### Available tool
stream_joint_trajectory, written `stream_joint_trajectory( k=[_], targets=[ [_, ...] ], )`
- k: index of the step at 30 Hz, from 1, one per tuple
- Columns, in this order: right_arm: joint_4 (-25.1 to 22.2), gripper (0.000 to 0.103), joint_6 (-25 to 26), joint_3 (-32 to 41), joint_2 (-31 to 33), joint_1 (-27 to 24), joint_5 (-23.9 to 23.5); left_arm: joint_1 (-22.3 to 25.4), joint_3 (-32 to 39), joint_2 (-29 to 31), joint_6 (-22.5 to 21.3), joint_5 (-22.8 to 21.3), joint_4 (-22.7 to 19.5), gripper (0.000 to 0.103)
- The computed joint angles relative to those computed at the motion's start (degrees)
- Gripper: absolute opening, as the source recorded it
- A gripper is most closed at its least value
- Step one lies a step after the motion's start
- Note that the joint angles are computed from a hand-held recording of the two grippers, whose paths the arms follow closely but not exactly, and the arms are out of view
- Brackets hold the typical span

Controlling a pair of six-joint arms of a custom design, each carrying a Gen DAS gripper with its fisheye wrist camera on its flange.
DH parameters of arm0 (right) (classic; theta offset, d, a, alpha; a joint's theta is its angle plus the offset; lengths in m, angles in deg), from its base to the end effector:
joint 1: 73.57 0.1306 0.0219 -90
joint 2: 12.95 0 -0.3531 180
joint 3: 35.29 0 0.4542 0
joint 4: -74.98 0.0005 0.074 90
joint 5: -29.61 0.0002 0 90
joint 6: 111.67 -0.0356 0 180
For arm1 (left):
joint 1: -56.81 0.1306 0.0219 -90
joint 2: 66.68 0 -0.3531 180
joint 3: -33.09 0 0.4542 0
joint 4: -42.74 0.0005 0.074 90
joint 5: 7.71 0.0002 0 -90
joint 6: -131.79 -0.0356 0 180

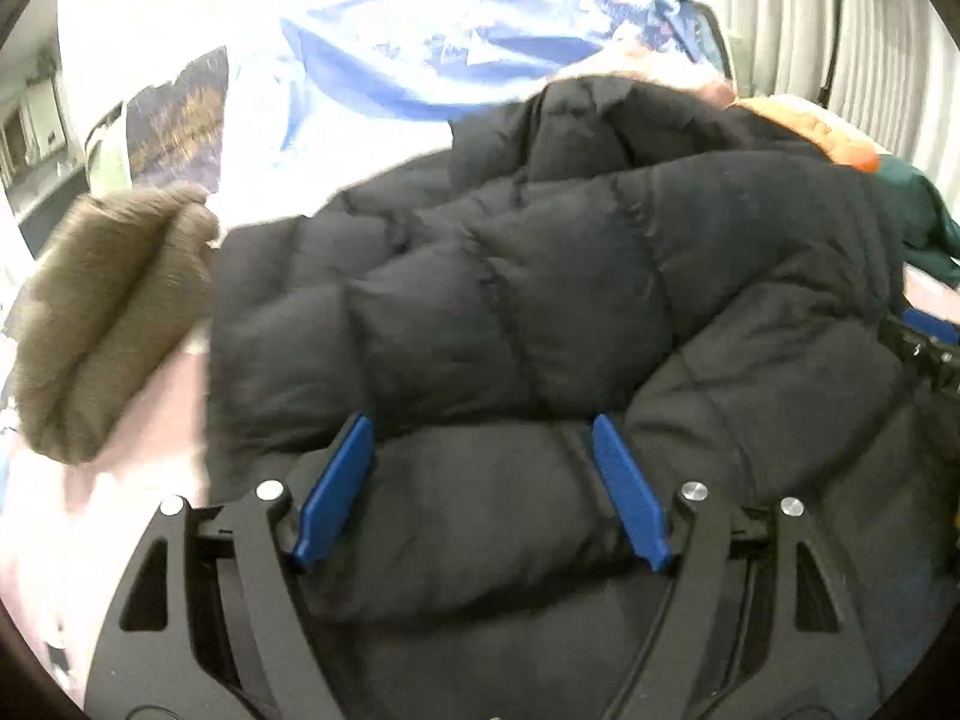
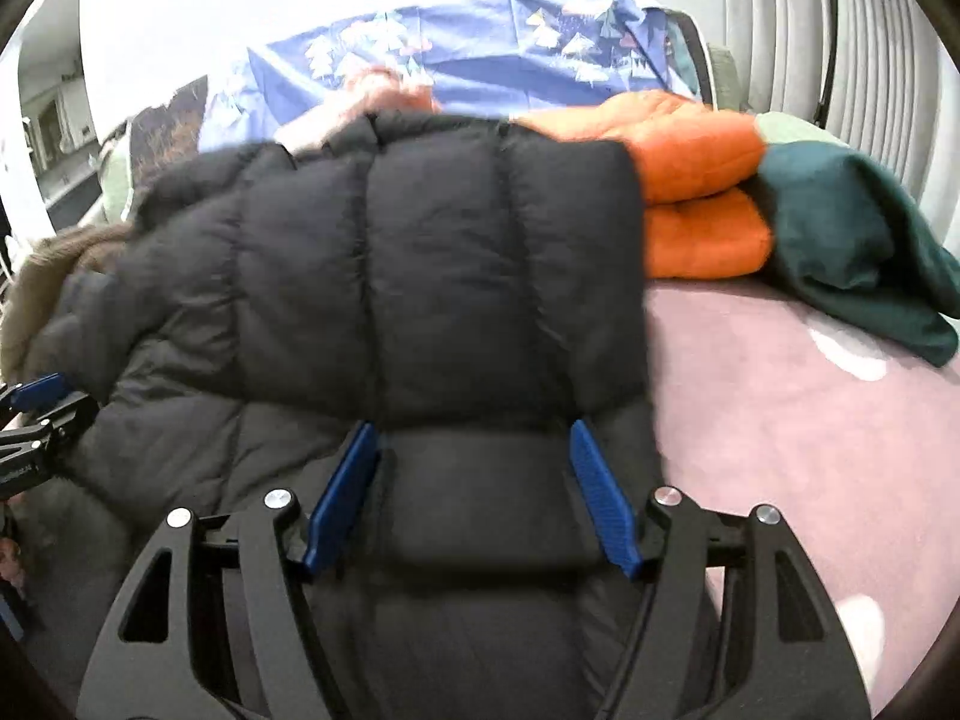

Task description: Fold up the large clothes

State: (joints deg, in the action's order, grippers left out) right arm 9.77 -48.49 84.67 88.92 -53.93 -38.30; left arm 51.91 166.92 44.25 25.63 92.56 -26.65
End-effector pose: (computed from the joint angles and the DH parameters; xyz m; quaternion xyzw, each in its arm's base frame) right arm 0.5688 0.1882 0.5386 0.1271 0.9074 -0.0224 0.4000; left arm 0.6384 -0.0616 0.5579 0.2017 0.9034 -0.0465 0.3755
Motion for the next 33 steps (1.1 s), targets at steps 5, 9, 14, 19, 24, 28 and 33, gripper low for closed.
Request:
stream_joint_trajectory(
  k=[5, 9, 14, 19, 24, 28, 33],
  targets=[
    [-2.8, 0.068, -0.6, -9.2, -9.5, 0.2, 0.4, 5.1, -10.1, -9.2, -4.7, 1.5, 1.2, 0.080],
    [-4.3, 0.068, -5.5, -18.1, -17.2, -1.0, -4.7, 10.6, -12.5, -10.9, -6.9, 4.1, -4.8, 0.081],
    [-3.1, 0.068, -9.2, -26.3, -25.5, 0.6, -9.0, 16.1, -15.8, -12.9, -9.3, 11.3, -12.0, 0.082],
    [-3.2, 0.068, -11.8, -31.4, -31.5, 3.2, -9.5, 18.3, -21.0, -17.2, -12.0, 14.9, -13.1, 0.085],
    [-2.9, 0.068, -15.9, -36.1, -37.3, 6.2, -9.3, 19.7, -26.3, -22.0, -14.2, 18.8, -14.4, 0.086],
    [-1.8, 0.068, -19.1, -39.5, -41.7, 8.4, -10.0, 21.4, -30.9, -26.5, -16.6, 21.7, -15.2, 0.086],
    [0.4, 0.062, -21.8, -43.0, -46.3, 11.2, -11.5, 23.2, -34.3, -30.6, -18.9, 24.1, -17.4, 0.083]
  ],
)
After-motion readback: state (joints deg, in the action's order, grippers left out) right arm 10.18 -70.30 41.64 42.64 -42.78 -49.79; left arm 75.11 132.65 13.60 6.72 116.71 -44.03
